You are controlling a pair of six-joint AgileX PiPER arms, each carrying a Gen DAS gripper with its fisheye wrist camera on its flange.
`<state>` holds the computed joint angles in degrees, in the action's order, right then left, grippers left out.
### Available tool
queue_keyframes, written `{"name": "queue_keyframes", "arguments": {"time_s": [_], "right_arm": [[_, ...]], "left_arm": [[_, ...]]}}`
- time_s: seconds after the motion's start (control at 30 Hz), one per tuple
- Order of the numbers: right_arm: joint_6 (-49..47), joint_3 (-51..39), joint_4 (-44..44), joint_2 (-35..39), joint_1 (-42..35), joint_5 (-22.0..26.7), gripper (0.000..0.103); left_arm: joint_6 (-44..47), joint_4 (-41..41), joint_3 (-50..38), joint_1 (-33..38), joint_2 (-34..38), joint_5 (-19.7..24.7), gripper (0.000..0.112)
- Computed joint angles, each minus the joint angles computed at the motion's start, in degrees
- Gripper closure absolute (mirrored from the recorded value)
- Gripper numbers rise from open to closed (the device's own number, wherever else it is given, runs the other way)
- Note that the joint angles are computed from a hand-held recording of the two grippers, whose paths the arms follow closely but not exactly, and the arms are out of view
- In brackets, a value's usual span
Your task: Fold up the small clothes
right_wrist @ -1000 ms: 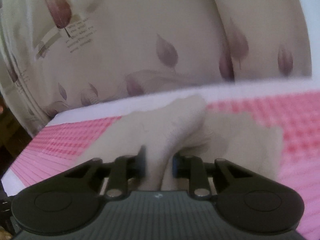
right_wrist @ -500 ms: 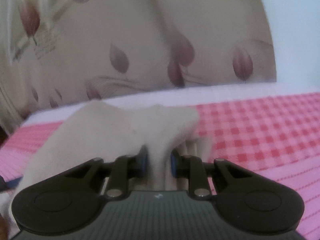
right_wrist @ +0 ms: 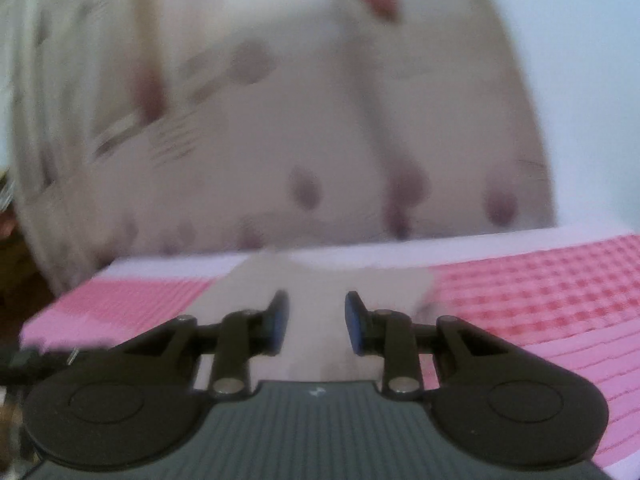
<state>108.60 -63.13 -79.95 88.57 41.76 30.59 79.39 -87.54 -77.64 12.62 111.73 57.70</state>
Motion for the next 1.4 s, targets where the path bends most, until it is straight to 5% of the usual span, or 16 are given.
{"name": "queue_keyframes", "arguments": {"time_s": [0.13, 0.3, 0.4, 0.63, 0.73, 0.83, 0.93, 1.0, 1.1, 1.23, 1.4], "right_arm": [[-14.56, -1.14, 12.30, 5.69, 2.70, 5.54, 0.079], [-6.50, 2.37, 6.85, 5.47, 2.89, 3.96, 0.082], [-1.64, 5.36, 4.01, 3.33, 0.62, -1.10, 0.082], [-1.71, 5.85, 4.50, 1.75, -0.74, -3.50, 0.081], [-0.84, 5.69, 3.60, 2.22, -0.75, -3.55, 0.081], [0.69, 6.63, 2.43, 1.77, -0.92, -4.08, 0.081], [0.80, 6.58, 2.16, 1.95, -1.05, -4.44, 0.081], [0.59, 6.70, 2.25, 1.82, -1.56, -5.69, 0.081], [0.62, 6.70, 2.14, 1.85, -1.64, -5.94, 0.081], [1.03, 6.90, 1.47, 1.84, -1.78, -5.95, 0.081], [3.60, 7.52, -0.99, 1.74, -1.78, -6.44, 0.079]], "left_arm": [[1.95, -0.02, 0.76, -0.22, -0.81, -0.61, 0.010], [11.06, -0.74, 5.73, -1.55, -5.85, -3.77, 0.010], [20.46, -1.19, 10.40, -3.02, -10.22, -3.85, 0.009], [21.75, 7.44, 10.29, -13.86, -12.57, -18.59, 0.012], [14.64, 15.05, 7.58, -18.35, -11.02, -25.45, 0.014], [-1.74, 27.02, 6.60, -22.35, -10.84, -38.30, 0.017], [-17.39, 36.99, 5.20, -18.34, -10.10, -35.21, 0.016], [-18.89, 36.66, 6.06, -15.14, -10.98, -32.55, 0.016], [-11.16, 31.94, 10.17, -13.52, -13.83, -32.77, 0.016], [-6.83, 27.56, 9.40, -9.47, -15.62, -24.45, 0.018], [7.79, 5.37, 10.57, -6.60, -18.65, -17.87, 0.017]]}}
